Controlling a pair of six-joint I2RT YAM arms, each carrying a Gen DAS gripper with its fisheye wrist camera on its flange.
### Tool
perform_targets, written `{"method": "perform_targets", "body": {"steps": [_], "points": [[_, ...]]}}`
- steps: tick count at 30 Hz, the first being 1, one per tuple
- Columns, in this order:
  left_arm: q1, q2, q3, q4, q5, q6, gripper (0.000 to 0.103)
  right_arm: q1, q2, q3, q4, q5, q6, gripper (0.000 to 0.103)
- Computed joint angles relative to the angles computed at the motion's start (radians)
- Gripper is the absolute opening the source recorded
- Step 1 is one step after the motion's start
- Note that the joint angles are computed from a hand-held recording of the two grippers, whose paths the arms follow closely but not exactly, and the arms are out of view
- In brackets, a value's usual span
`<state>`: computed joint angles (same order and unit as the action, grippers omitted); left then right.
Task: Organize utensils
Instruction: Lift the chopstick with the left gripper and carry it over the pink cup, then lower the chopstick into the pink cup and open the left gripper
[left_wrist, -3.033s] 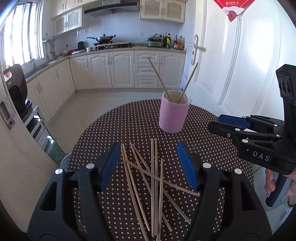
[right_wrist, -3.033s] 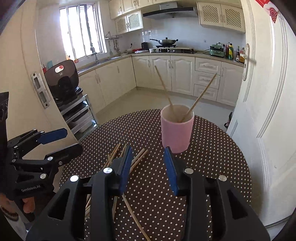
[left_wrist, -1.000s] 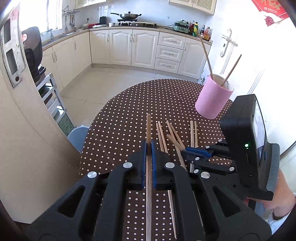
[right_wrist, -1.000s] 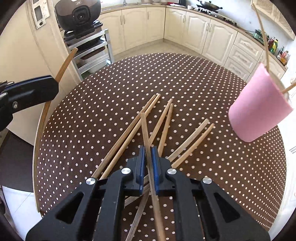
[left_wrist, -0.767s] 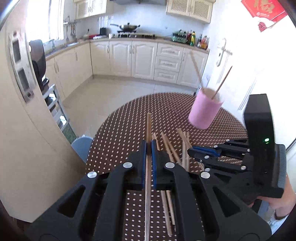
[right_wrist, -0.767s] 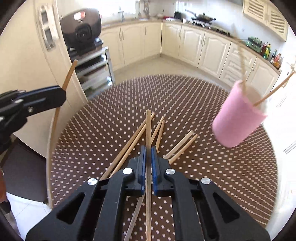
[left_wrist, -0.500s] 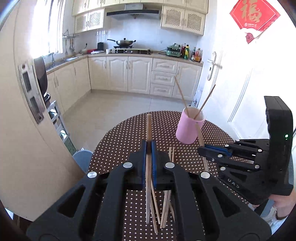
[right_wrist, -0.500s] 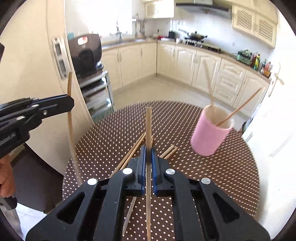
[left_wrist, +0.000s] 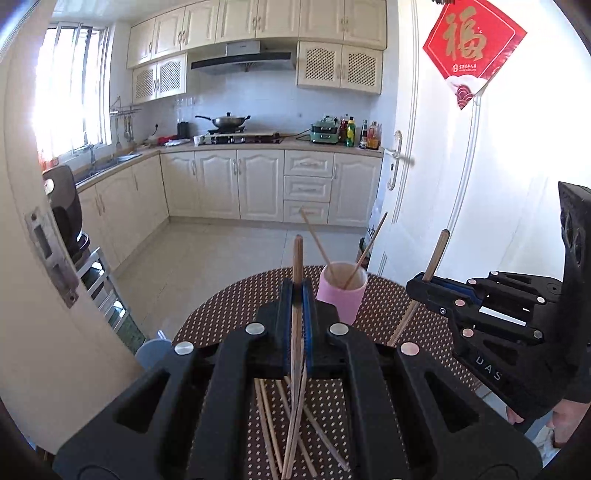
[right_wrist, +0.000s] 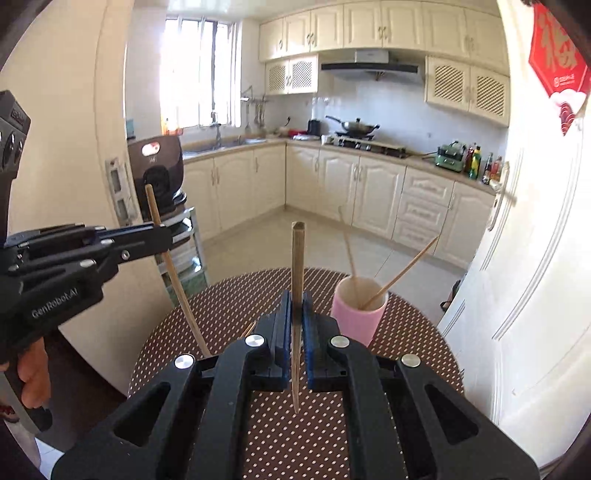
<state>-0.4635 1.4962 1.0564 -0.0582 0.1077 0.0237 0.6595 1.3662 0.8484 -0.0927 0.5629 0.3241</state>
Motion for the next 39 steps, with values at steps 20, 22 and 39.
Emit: {"method": "perform_targets", "body": {"steps": [20, 22, 39], "points": [[-0.112, 0.382, 0.43, 0.167, -0.039, -0.115, 0.006, -0.278, -0.043, -0.031, 0.286, -0.073, -0.137, 0.004], [-0.115, 0.41, 0.447, 0.199, -0.05, -0.134, 0.006, -0.301, -0.029, -0.042, 0.319, -0.092, -0.137, 0.004], [-0.11, 0.553, 0.432, 0.285, -0.027, -0.12, 0.006, -0.338, 0.057, -0.07, 0.433, -0.136, -0.092, 0.004]]}}
